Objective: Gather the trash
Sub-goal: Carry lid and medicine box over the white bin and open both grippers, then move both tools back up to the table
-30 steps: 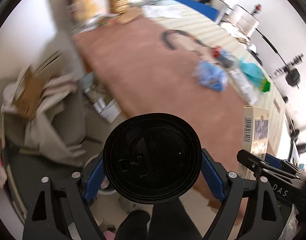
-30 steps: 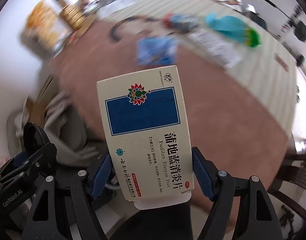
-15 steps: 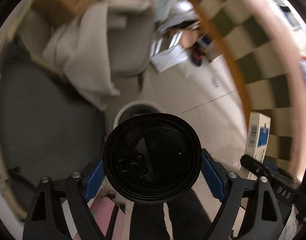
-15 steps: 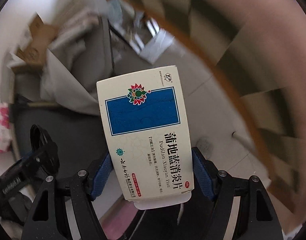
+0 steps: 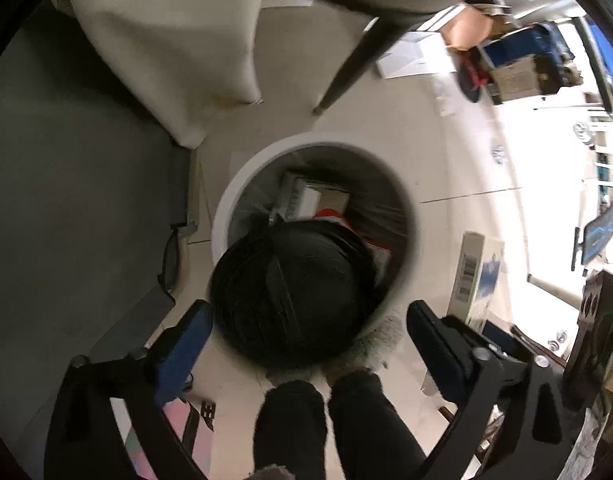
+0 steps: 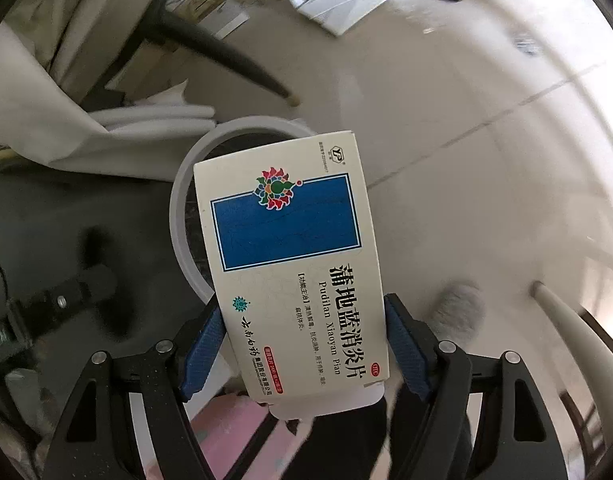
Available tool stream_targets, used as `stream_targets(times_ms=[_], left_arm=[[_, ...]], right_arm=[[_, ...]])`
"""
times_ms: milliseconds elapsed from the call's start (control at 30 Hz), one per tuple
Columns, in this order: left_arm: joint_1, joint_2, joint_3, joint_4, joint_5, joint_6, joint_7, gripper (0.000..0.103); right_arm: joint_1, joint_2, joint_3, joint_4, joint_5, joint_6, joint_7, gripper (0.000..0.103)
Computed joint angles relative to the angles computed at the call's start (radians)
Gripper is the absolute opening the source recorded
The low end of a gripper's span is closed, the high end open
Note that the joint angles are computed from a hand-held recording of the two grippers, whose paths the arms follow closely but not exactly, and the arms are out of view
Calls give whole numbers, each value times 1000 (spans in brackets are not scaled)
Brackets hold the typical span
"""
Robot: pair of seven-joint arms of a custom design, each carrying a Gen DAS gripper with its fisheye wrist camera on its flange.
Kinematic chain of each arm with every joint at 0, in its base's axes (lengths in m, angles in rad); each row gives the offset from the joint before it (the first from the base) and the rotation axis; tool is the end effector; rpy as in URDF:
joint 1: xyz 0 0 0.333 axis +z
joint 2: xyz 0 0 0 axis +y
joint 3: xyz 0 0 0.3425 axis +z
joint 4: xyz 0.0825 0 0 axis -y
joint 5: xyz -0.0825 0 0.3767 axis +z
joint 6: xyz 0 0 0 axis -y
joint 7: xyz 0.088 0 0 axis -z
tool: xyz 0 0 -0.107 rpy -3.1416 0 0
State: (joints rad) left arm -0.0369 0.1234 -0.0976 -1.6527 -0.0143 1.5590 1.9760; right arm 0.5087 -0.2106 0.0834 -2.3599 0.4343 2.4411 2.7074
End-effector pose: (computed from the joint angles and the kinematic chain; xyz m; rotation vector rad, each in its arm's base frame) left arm 0.5674 -0.0754 0.5436 1.4549 -2.5650 -0.1630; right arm 0.4011 0.2724 0.4709 -1.0190 2.6513 0.4751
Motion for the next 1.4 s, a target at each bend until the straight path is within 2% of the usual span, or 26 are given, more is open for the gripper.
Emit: stream_targets(times_ms=[33,133,167,333,567,667,833,1067,1267,1400], left_arm=[[-1,-7,1,-24,14,33,-3,100],[3,-36,5,-85,56,134,-12,100],[6,-42,6,-93,68,154,-23,100],[19,-91,4,-140,107,230,-29,100],[29,-127,-6,-136,125,190,-24,100],[35,-147,-8,-124,127,160,-13,100],[44,-187,-12,-103,122,116,13,100],[62,-227,-16,2,100,-2,51,100],[72,-218,-13,215,78,-177,98,100],[77,-162,-5,457,56,-337,119,100]], right_arm=[[11,24,-8,-14,45,54,-49,80],[17,58,2,-28,86,121,-99,103],[14,59,7,-29,78,120,-101,103],[-12,45,32,26,-100,-41,-1,103],[-33,60,45,163,-264,-301,51,103],[-38,53,47,212,-300,-388,64,103],[-33,27,57,286,-331,-484,91,103],[-16,6,76,467,-386,-658,109,103],[-4,17,95,686,-416,-832,149,103],[6,57,114,887,-440,-962,178,103]])
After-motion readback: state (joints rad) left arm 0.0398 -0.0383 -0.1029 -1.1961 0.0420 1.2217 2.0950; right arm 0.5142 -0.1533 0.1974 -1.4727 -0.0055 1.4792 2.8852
